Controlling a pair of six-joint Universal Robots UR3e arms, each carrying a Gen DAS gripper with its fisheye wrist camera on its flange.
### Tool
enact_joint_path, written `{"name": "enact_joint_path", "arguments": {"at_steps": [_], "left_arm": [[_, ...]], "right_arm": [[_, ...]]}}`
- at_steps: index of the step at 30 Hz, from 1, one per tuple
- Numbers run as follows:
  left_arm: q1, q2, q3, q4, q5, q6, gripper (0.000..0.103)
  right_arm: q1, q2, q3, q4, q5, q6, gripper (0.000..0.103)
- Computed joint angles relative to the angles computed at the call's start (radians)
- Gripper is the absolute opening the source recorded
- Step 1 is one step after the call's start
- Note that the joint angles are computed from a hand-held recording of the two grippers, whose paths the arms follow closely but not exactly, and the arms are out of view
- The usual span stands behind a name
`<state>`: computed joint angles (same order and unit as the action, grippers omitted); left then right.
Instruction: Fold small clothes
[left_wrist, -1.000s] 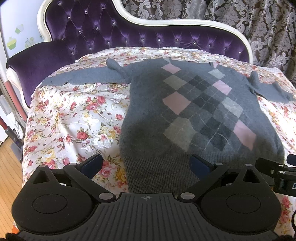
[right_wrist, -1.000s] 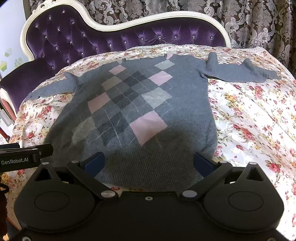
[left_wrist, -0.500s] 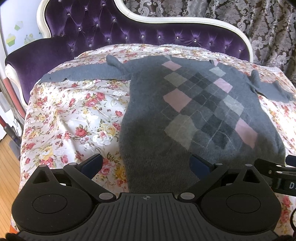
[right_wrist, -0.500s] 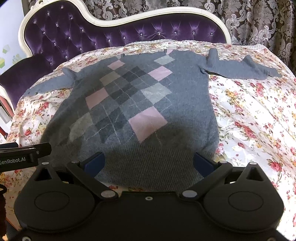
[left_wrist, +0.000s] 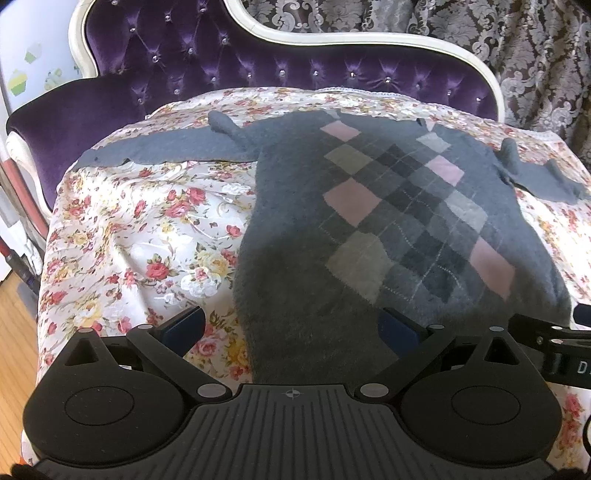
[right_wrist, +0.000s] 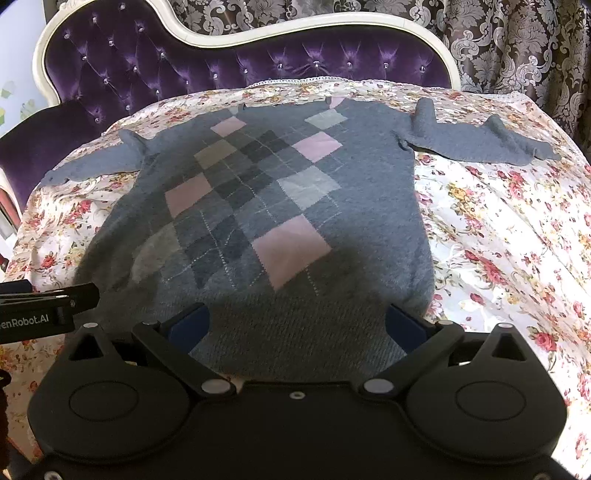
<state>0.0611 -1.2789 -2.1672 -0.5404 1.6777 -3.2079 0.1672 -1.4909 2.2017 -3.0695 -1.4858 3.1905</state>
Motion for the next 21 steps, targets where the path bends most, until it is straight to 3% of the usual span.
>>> {"name": "enact_joint_path", "arguments": {"at_steps": [9, 17, 21], "left_arm": [[-0.010, -0.083, 0.076, 0.009, -0.009, 0.003, 0.101], [-0.018, -0.191, 0.150, 0.080, -0.025, 0.025, 0.101], [-0.019, -0.283, 0.220, 0.111, -0.042, 0.043, 0.101]], "right_arm": [[-0.010, 0.017, -0.063, 0.069, 0.006, -0.025, 0.102], [-0.125, 0.010, -0.143, 0.249, 0.195, -0.030, 0.102], [-0.164, 0.021, -0.186, 0.282, 0.208, -0.068, 0.102]]}}
